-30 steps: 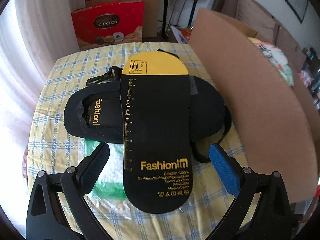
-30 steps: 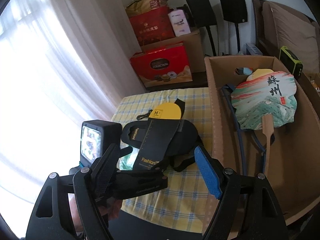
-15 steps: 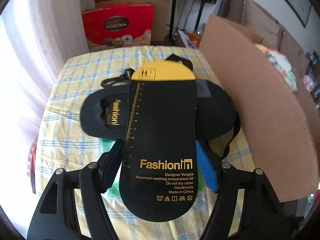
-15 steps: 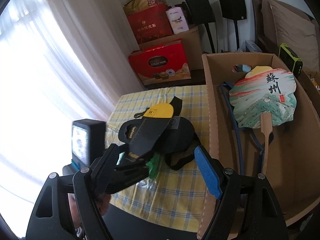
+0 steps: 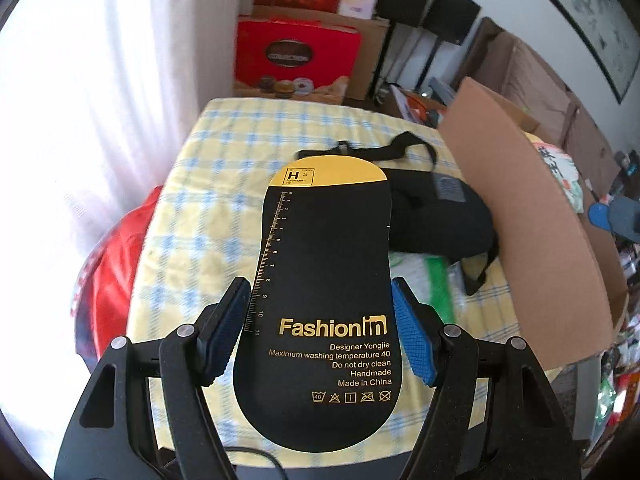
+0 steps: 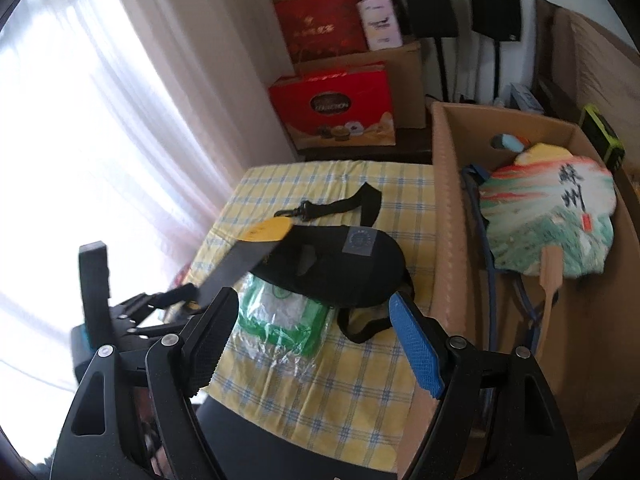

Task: Organize objects
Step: 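Grasp the insole with the left gripper while the right gripper grasps the black strap bag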

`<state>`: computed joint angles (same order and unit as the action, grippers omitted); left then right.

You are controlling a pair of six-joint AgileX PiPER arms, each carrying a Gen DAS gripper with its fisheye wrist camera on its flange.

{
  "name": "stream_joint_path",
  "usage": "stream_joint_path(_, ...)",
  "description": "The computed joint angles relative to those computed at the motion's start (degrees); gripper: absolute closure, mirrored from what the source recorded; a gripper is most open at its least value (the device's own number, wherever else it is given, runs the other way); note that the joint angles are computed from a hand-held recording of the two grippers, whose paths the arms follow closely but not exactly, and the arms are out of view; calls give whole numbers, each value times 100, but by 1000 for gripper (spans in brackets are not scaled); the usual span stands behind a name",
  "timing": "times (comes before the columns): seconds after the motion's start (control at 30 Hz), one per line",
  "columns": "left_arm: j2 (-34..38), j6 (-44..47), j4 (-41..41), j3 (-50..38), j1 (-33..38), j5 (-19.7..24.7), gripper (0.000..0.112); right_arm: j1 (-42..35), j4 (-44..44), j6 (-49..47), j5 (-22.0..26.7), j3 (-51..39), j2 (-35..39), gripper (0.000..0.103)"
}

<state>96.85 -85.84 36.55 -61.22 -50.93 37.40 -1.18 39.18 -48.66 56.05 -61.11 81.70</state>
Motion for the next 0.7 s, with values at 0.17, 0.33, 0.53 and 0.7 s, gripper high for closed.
stream_joint_path(0.17,-398,-508,217,642,91,-200,45,902,-949,524,-275,-469,439,24)
stream_joint_path(0.33,-619,-928,411,1077,166,-320,45,1743,-1977,1005,-690,-843,1027,23)
stream_joint_path(0.53,-801,-993,316,1559,376,-770,45,2212,-2710,1245,-305,-1859,2263,13)
stream_joint_path(0.7,-799,-862,195,1651,420,-916,45,2586,-3553,1325,-283,-2410,2918,12)
